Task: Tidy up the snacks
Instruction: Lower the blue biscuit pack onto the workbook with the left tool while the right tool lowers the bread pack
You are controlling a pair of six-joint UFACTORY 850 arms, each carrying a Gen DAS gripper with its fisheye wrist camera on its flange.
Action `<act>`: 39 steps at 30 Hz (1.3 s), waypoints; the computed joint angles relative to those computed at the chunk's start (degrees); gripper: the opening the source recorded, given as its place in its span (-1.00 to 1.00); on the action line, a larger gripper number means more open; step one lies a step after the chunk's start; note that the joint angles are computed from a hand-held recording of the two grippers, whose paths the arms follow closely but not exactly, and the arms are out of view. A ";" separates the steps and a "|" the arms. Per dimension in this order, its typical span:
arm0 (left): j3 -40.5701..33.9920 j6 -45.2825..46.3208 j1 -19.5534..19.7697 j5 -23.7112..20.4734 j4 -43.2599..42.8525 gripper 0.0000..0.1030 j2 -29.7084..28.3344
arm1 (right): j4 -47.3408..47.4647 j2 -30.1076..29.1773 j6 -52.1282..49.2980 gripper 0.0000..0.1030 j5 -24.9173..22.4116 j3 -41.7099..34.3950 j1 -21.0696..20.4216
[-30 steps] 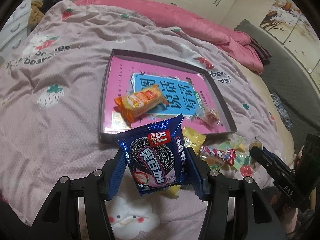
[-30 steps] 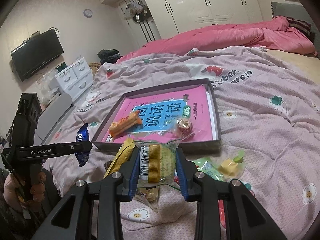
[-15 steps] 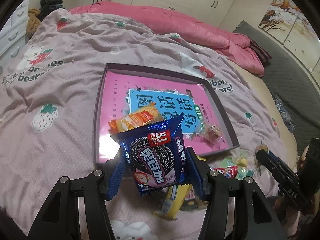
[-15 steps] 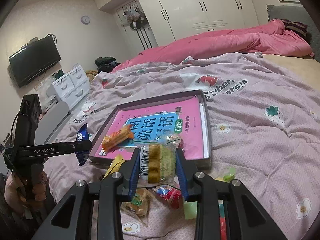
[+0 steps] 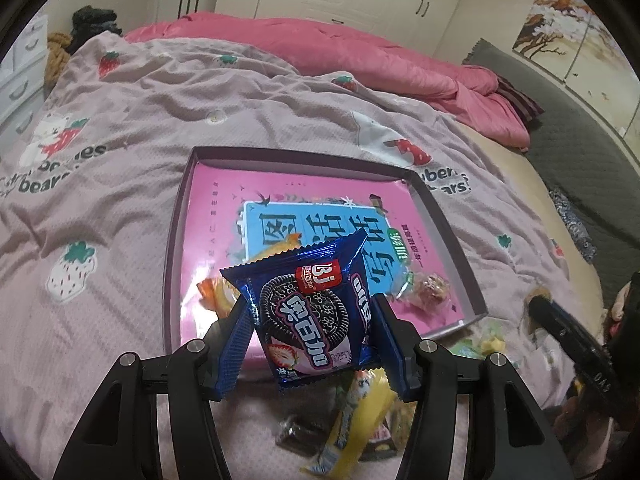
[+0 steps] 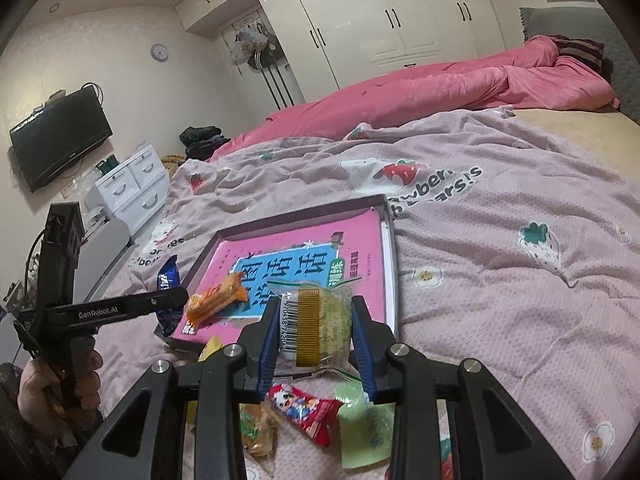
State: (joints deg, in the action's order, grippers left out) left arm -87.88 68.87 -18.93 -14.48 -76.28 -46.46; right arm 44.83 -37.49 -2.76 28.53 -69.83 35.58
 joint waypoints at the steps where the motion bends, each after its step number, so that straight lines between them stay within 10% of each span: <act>1: -0.50 -0.40 -0.08 0.06 0.52 0.16 -0.44 | 0.13 -0.05 -0.12 -0.34 0.08 -0.04 -0.04; 39: -9.68 -17.41 -2.87 -0.35 24.76 0.16 -8.46 | 1.24 -4.04 -5.58 -0.34 -1.63 -5.74 -2.09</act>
State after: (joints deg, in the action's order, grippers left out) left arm -97.55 51.46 -21.81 -14.83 -51.52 -54.91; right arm 46.06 -41.52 -8.33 26.89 -75.57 33.50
